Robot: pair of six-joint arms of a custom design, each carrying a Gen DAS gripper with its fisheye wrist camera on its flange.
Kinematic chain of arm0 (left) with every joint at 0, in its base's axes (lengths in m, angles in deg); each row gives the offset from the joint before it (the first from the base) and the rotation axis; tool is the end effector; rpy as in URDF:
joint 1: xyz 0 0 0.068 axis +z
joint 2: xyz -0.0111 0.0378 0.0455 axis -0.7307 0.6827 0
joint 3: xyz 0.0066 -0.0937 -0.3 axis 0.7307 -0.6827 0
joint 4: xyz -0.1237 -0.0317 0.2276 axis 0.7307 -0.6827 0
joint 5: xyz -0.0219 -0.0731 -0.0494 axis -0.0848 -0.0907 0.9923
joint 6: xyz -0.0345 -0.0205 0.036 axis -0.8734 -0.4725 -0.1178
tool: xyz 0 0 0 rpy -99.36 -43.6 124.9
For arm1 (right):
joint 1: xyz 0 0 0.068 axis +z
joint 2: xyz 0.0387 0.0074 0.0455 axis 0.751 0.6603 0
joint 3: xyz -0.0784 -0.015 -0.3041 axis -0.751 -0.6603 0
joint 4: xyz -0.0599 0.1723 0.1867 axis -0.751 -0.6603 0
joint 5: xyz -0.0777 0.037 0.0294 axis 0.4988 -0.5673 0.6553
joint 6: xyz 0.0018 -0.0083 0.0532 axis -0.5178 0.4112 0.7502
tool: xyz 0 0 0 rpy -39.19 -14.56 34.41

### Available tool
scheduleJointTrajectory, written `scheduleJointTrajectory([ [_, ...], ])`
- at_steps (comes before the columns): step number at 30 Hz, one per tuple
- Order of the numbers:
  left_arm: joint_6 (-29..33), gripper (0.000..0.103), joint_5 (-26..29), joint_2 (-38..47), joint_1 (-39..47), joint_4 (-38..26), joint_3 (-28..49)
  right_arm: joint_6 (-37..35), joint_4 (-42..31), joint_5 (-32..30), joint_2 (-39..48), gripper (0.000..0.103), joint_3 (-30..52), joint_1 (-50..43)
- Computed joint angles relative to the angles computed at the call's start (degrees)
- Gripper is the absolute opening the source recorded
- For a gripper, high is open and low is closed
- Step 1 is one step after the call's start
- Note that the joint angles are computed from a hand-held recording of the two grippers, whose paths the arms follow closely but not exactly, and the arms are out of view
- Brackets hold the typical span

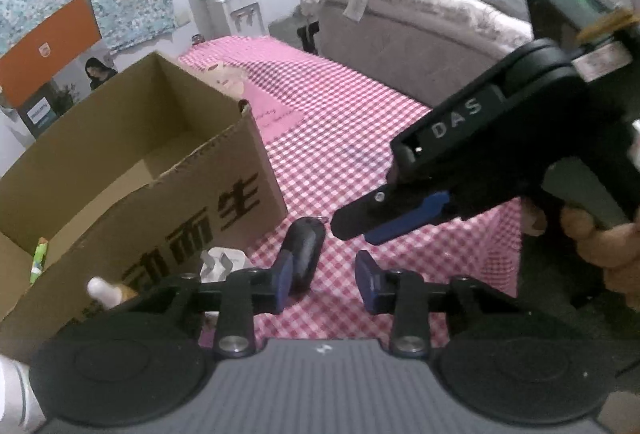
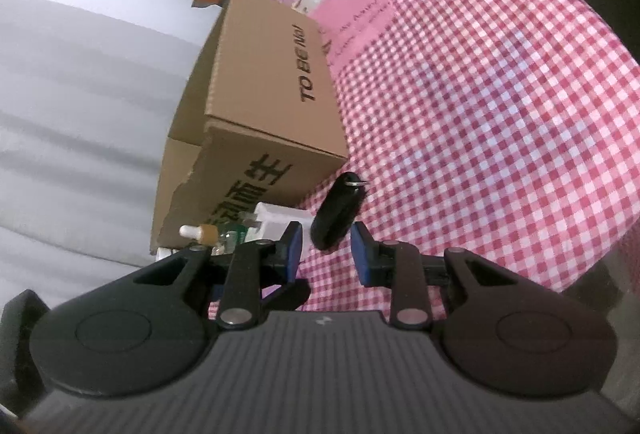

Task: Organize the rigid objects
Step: 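Open the right tool to release the lip balm, then withdraw, then grasp the black oval key fob with the right tool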

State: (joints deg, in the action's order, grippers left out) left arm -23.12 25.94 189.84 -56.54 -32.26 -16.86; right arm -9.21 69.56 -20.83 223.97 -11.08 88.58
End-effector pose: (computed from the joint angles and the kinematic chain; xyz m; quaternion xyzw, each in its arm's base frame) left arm 0.1922 -0.0373 0.0606 0.3022 0.8935 -0.0174 0.3317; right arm 0.2195 0.1949 -0.0027 0.1439 0.8685 0.4342 0.1910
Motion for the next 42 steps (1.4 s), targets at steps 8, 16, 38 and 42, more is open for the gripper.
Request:
scheduleJointTrajectory([
  [8, -1.50, 0.037, -7.70, 5.32, -5.27, -1.18, 4.54, -0.65, -3.04, -4.00, -0.89, 0.027, 1.50, -3.97],
  [16, -3.22, 0.037, -9.38, 6.73, -5.73, -5.72, 8.78, -1.13, -5.11, -6.48, -0.63, 0.027, 2.86, -5.93],
  [38, -4.42, 0.033, -4.05, 5.46, -2.13, -10.55, 10.26, -0.78, -7.76, -5.42, 1.36, 0.026, 7.73, -4.11],
  [42, -4.00, 0.035, -2.21, 5.24, -0.61, -12.07, 10.84, -0.64, -7.75, -4.76, 2.12, 0.026, 9.41, -3.76],
])
